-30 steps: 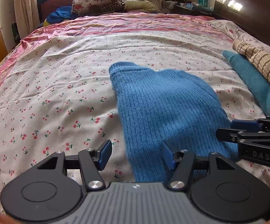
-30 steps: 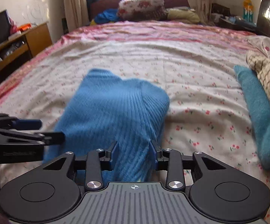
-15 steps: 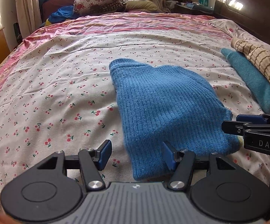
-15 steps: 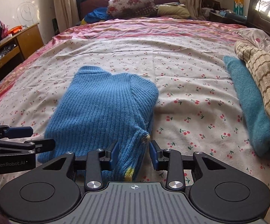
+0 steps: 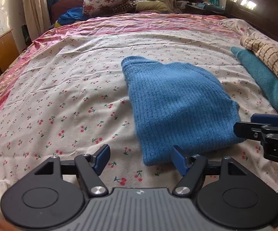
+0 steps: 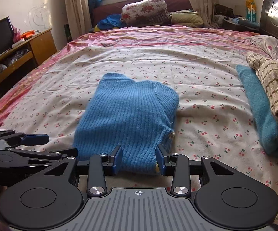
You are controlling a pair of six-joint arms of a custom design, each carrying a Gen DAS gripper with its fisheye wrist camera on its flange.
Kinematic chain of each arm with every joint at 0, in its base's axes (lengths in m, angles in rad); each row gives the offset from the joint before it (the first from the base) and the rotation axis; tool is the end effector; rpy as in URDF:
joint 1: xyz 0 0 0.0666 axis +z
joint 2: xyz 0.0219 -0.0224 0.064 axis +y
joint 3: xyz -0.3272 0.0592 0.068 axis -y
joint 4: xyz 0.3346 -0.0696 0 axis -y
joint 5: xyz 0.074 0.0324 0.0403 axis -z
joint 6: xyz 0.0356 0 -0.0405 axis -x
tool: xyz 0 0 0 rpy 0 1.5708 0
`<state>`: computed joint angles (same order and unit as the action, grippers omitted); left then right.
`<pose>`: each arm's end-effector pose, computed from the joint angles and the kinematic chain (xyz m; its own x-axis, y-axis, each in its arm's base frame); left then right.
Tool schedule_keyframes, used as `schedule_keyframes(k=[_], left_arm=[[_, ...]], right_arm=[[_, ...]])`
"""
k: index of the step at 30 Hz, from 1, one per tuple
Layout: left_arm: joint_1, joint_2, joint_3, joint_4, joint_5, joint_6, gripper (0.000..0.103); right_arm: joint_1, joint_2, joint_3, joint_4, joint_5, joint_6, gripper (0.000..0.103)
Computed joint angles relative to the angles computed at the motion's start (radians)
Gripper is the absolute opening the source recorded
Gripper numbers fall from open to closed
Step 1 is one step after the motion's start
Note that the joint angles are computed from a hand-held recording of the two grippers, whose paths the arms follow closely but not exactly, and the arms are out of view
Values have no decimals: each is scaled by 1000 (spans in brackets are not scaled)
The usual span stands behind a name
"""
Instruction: Fold small clothes
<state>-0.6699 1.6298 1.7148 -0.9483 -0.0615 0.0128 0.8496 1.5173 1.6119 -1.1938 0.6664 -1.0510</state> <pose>0.4036 -0.3174 0.3983 -0.6032 0.4615 -0.6505 0.5807 0.8132 0.0384 0.3150 0.3243 0.4016 -0.6436 0.3012 -0.7036 0.3094 0.9432 0.1208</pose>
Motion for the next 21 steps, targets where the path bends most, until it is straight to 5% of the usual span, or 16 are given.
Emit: schedule_keyframes(k=[21], left_arm=[[-19, -85, -105, 23, -54, 26, 90]], right_arm=[[65, 15, 0, -48, 20, -121, 43]])
